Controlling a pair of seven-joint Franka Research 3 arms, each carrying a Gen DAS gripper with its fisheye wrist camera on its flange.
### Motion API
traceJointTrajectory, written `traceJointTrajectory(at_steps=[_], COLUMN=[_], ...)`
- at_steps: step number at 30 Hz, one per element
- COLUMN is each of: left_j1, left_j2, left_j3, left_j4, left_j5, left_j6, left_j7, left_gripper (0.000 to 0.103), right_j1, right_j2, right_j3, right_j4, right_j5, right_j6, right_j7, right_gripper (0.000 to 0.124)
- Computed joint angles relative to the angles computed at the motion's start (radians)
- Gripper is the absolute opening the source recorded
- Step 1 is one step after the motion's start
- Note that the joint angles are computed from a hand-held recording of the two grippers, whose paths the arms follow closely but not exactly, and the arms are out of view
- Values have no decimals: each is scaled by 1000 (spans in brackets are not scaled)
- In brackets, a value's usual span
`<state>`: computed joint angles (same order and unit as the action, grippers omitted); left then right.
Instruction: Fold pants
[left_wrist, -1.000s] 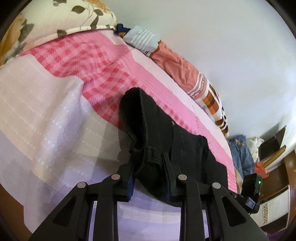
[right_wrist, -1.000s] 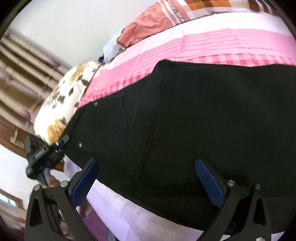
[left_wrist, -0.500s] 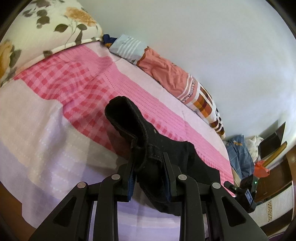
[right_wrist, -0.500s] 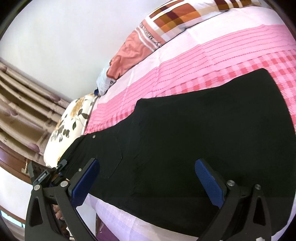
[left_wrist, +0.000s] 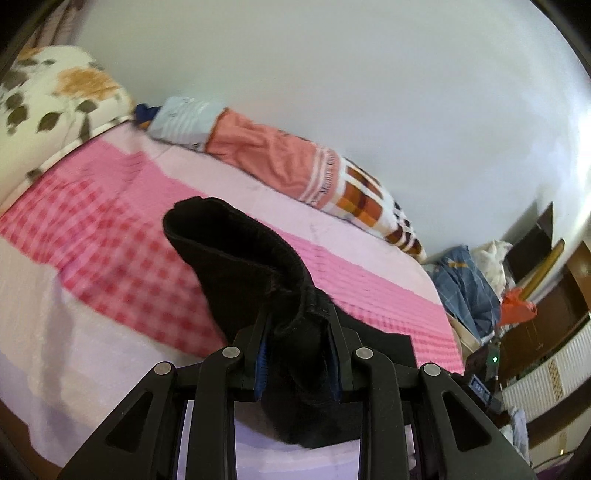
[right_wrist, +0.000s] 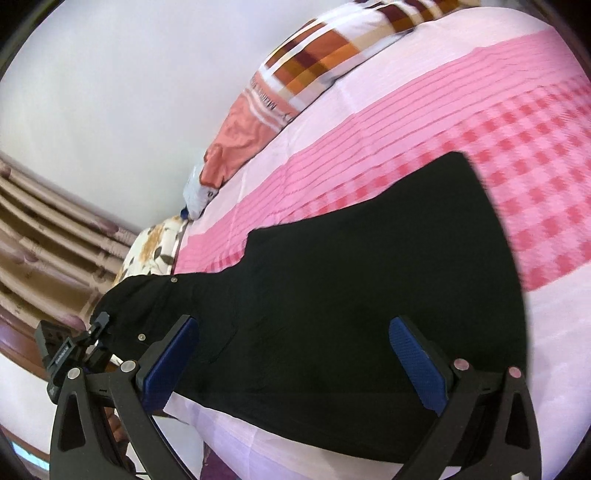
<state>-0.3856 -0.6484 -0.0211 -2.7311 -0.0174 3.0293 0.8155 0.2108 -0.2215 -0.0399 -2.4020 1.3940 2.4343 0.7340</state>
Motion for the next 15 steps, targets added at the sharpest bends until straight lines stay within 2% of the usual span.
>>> traceJointTrajectory(at_steps=[10, 15], left_j1=[-77, -152], left_j2=[189, 309], left_j3=[-24, -15], left_j4=[186, 303], left_j5=[-1, -52], left_j6=[18, 8], left_j7=[47, 131], left_gripper=[26, 26], right_j1=[-109, -162], right_j2=[-34, -19], right_j3=[-79, -113], right_j4=[-62, -53], right_j5=[-71, -82], right_j6=[0, -20], right_j7=[53, 47], right_gripper=[102, 102])
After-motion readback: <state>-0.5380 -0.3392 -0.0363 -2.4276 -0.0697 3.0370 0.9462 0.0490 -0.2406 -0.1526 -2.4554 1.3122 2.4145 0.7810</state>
